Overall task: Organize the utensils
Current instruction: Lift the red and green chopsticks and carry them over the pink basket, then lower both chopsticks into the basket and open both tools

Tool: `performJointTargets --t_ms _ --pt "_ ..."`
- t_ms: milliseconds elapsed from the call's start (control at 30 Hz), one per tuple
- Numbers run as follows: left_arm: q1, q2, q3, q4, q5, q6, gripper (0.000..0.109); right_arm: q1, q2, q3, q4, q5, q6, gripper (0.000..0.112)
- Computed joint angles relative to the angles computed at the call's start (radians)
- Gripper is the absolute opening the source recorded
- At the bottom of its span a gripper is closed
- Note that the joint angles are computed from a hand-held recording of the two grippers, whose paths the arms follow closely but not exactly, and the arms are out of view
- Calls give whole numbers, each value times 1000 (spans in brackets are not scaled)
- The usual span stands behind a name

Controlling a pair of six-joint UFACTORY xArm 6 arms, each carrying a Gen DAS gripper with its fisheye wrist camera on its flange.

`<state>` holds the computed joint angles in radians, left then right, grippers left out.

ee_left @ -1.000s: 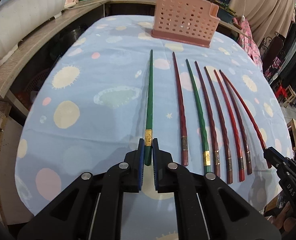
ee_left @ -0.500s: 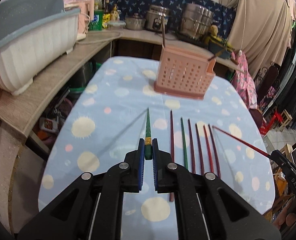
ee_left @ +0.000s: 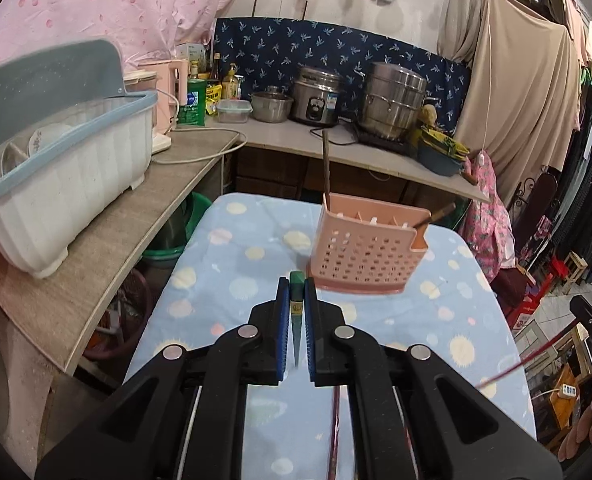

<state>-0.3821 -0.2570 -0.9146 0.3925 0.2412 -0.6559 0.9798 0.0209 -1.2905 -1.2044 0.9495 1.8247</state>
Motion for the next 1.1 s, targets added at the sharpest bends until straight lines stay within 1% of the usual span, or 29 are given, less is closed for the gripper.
performJointTargets --t_ms 167,300,467,600,667,700,767,800,933,1100 --pt "0 62 -106 -67 -7 67 7 -43 20 -65 -41 -31 -17 7" --pt "-4 117 -209 -85 -17 87 7 -87 45 -137 -79 -92 -17 7" --pt "-1 226 -393 -62 -33 64 7 -137 139 -320 -127 -149 -61 7" --pt "-2 322 -550 -15 -33 23 7 -188 274 -541 -117 -209 -134 7" --pt "0 373 -626 39 -31 -22 7 -210 351 -661 -100 -224 -175 7" --pt "1 401 -669 95 -25 -67 7 -222 387 -715 -87 -233 -194 7" --pt "-1 448 -737 158 -8 -112 7 -243 475 -845 -50 -242 -243 7" --pt "-2 473 -773 168 4 -117 7 -250 507 -891 -34 -243 -263 7" --pt "-8 562 -874 112 44 -63 7 -284 669 -1106 67 -255 -363 7" --pt "-8 620 -895 46 61 -1 7 -308 787 -1215 179 -249 -445 7"
